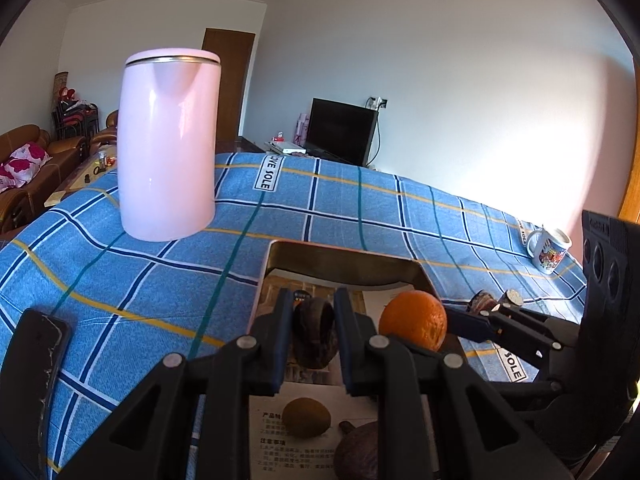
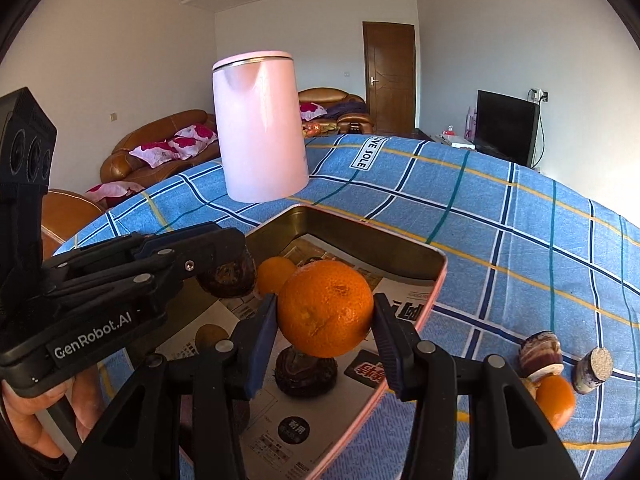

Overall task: Organize fruits
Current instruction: 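Open both tools over the pink tin to drop the orange and mangosteen, then grasp the round beige rice cake with the right tool while the left tool grasps a small tangerine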

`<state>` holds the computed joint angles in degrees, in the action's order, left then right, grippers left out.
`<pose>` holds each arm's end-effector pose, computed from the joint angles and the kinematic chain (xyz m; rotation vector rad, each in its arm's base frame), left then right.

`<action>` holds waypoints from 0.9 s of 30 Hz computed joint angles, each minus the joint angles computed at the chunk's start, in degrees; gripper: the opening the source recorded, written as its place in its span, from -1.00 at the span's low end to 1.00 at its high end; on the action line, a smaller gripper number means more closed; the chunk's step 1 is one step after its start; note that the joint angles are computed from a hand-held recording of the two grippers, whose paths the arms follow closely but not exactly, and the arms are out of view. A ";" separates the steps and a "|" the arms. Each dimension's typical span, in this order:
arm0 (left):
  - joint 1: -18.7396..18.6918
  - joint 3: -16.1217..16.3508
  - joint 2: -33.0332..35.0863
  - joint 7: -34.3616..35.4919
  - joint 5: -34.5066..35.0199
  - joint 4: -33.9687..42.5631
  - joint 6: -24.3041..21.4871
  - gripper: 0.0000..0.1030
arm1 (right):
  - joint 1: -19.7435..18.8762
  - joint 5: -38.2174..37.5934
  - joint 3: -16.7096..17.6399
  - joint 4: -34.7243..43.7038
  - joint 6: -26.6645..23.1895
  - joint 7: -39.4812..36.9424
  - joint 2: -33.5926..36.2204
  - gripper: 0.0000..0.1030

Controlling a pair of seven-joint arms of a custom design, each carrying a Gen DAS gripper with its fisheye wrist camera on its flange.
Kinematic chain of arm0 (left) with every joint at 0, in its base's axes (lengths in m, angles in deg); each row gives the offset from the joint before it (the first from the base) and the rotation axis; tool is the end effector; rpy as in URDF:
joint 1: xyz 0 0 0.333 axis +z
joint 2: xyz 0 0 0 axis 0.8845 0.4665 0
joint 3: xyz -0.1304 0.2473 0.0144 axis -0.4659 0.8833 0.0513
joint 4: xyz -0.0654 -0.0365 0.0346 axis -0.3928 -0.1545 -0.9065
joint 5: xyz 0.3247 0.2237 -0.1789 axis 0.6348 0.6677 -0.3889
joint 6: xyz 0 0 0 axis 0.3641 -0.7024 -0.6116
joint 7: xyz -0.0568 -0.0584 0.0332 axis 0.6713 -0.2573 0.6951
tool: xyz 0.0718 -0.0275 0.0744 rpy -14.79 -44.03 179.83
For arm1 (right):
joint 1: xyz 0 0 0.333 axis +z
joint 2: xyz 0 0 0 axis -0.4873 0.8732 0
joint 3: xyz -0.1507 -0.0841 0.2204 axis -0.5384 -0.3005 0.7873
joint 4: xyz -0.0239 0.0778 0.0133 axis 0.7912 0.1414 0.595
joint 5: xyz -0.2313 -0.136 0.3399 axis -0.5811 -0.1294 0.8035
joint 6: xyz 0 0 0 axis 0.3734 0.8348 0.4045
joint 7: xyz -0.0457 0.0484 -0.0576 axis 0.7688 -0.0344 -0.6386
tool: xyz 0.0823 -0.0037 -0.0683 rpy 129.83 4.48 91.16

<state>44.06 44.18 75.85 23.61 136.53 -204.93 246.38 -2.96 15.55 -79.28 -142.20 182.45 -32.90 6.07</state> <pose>0.4064 -0.3842 0.4170 -1.7089 1.5990 -1.1196 0.4387 0.1201 0.4252 -1.9589 1.0328 -0.4267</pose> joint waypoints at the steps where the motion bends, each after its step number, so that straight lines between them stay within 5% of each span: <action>1: -0.06 0.27 0.40 1.25 -1.09 0.14 0.34 -0.57 | -0.55 -1.27 0.60 0.38 -0.75 1.20 0.55 -0.05; 6: -0.03 0.19 0.28 1.02 -1.84 0.14 -0.55 -0.48 | -1.88 -5.51 2.11 0.71 -2.17 4.87 1.33 -0.03; 11: -0.50 -0.81 0.19 -0.91 -0.43 0.92 -2.76 0.15 | -2.26 -6.06 0.64 -0.59 -3.45 4.57 -1.08 0.17; 18: -2.90 -1.75 4.09 0.13 1.75 6.17 -4.53 0.29 | -7.70 -8.05 -3.57 -3.92 -2.35 3.00 -7.01 0.17; 27: -9.49 0.25 16.21 10.76 -1.08 19.17 -5.57 0.33 | -19.63 -17.54 -1.69 2.12 1.74 15.69 4.19 0.17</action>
